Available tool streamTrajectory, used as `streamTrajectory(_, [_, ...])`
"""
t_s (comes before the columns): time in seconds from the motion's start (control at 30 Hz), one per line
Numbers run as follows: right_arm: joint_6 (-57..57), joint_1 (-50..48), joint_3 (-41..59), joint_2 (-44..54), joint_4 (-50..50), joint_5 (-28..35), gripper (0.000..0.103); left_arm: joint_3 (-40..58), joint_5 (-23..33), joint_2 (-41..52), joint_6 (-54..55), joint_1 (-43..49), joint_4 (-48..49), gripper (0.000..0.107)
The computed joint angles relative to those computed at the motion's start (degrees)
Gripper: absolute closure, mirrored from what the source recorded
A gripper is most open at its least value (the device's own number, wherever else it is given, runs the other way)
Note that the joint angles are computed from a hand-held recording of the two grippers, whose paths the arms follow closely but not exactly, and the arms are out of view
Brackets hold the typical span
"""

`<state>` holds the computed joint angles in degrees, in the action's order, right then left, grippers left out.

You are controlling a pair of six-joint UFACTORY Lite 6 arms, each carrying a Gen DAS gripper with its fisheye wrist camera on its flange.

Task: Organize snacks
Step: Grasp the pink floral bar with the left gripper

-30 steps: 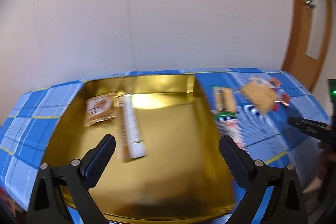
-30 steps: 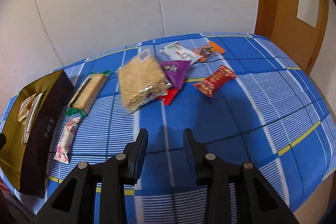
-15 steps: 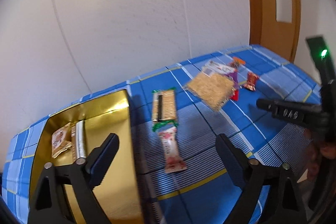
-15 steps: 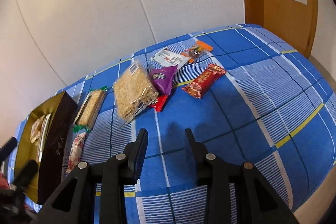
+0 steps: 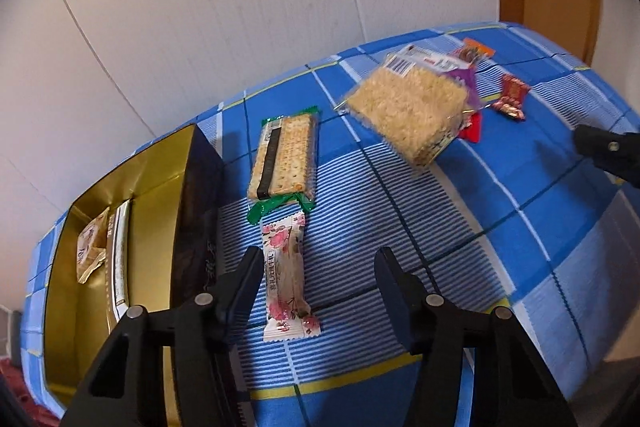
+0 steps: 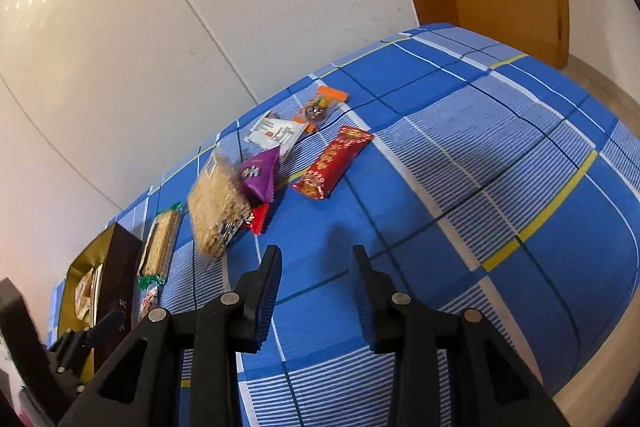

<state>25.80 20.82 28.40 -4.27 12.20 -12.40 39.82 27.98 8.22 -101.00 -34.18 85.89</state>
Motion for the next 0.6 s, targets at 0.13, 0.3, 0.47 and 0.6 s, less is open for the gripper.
streamTrajectory(0.13, [3.06, -0.75, -0.44, -0.37, -3.05, 0.07, 0.068, 2.54, 3.28, 3.17, -0.43, -0.08, -1.87, 0.048])
streamTrajectory(0.3, [-0.80, 0.23, 0.24, 0.31, 0.76, 0.18, 0.068, 3.45, -3.95, 4.28, 1.62, 5.16, -3.19, 0.048])
streamTrajectory(0.47, [-0.12, 0.54, 0.69, 0.99, 0.88, 0.07, 0.068, 1.53, -6.53, 3.10, -4.23, 5.80, 2.93, 0.056])
streamTrajectory(0.6, [0.58, 0.25, 0.61, 1.18, 0.51, -0.04, 0.068, -0.14, -12.09, 1.86, -13.47, 7.43, 12.61, 0.083])
